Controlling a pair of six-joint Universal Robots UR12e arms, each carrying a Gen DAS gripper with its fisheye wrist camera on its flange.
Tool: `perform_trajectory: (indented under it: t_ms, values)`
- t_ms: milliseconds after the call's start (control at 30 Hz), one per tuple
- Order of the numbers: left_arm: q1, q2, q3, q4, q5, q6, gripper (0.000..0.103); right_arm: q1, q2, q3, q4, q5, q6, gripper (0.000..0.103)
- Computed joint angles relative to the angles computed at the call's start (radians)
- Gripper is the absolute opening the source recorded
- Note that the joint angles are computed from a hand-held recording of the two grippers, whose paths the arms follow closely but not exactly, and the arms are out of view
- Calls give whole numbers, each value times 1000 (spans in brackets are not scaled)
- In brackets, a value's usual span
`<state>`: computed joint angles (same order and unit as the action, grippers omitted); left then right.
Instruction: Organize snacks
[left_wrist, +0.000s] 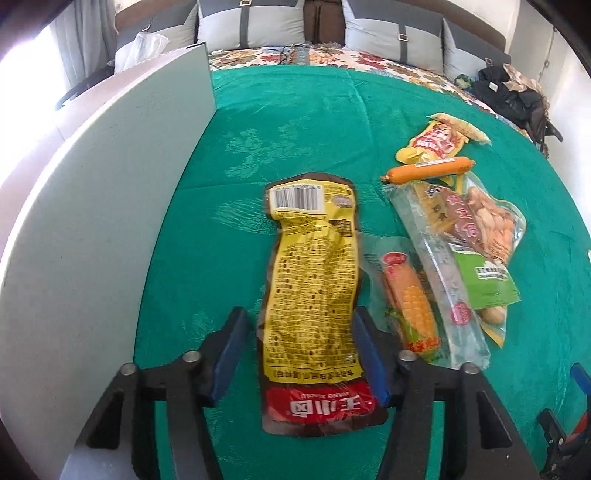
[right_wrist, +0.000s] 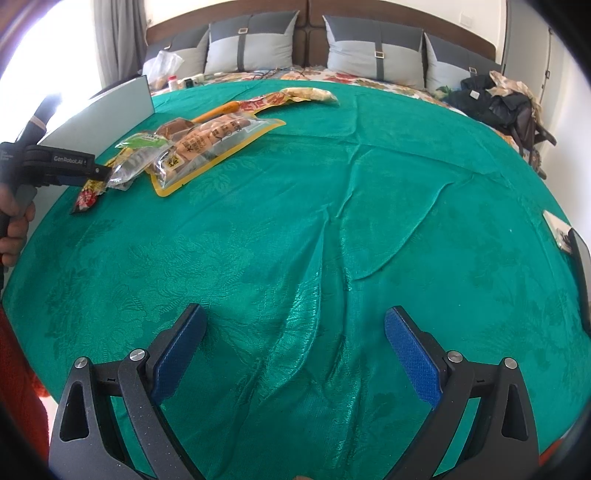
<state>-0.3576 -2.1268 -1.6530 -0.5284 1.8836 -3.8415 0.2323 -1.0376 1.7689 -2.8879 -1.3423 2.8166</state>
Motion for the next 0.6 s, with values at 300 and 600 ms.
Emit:
perform_trajectory:
  t_ms: [300, 600]
  values:
    - [-42, 83, -115, 21, -74, -99, 42, 0, 0, 1, -2, 0, 1, 99]
    - [-93, 68, -112, -9, 37, -113, 85, 1, 0, 10, -31, -2, 11, 99]
